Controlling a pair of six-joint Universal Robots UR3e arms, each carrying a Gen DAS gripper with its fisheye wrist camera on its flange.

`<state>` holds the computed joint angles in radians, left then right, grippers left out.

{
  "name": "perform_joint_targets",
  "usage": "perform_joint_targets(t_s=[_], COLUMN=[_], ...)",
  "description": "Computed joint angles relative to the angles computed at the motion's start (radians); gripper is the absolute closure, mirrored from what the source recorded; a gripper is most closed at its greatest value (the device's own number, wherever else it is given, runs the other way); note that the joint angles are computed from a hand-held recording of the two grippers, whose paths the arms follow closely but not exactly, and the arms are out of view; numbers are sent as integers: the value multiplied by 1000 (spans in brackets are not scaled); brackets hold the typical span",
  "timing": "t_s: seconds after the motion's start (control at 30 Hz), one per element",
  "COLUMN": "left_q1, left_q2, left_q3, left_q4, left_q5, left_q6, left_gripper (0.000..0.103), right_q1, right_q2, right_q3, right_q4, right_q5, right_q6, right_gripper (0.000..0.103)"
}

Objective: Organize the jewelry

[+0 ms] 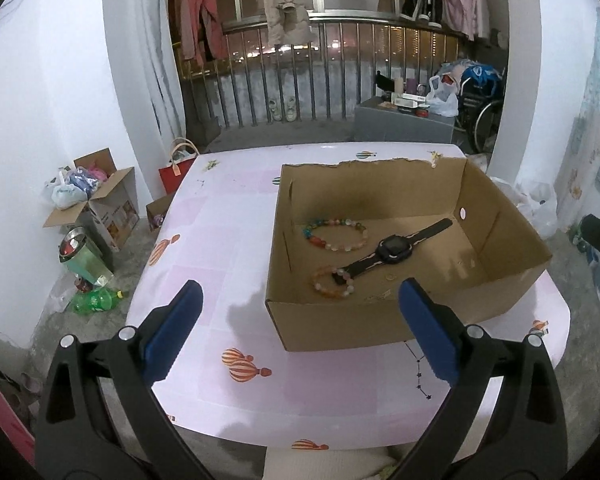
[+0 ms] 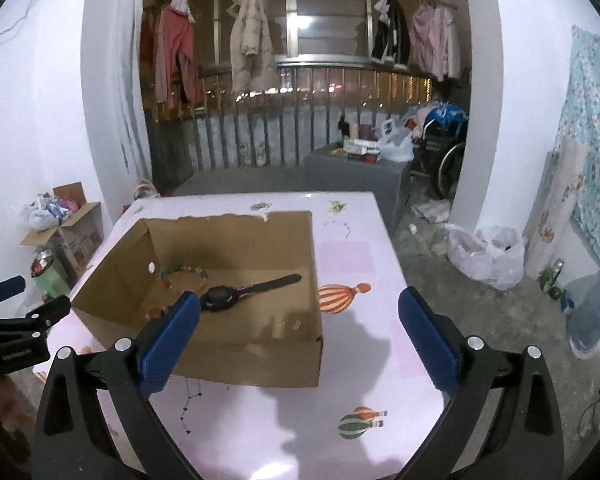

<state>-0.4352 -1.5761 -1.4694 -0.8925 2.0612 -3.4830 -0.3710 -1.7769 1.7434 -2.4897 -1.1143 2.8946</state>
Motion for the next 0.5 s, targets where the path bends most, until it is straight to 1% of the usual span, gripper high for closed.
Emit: perform_joint_targets(t_s=[0.17,0.23,0.3,0.33,0.4,0.43,0.47,0.5], left_q1=[26,29,17,11,7,11,10,11], left_q2=[11,13,4,2,0,2,0,-3], left_q3=[-3,-8,-5,-10,-8,-11,-10,-8], left_q4=[-17,-13,-5,6,9,13,12,12], left_q5=[-53,-58,-30,-17,-14,-22,-22,-23], left_q6=[-18,-20,-18,-11,-9,-7,-8,-8], left_gripper=[8,8,8,8,8,8,8,8], right_q1=[-2,15,39,54,90,107,136,153], right_q2=[1,9,22,27,31,32,40,44], right_q3=[15,11,12,19,66,95,129,143], right_q4=[-21,-20,-50,-80,-206,-282,-382,-427], right_q5=[22,-6,-53,-82,-157,-190,-245,-273], right_q6=[-6,-12,-8,1,2,-11,-30,-41], right_gripper=[6,6,6,6,6,6,6,6])
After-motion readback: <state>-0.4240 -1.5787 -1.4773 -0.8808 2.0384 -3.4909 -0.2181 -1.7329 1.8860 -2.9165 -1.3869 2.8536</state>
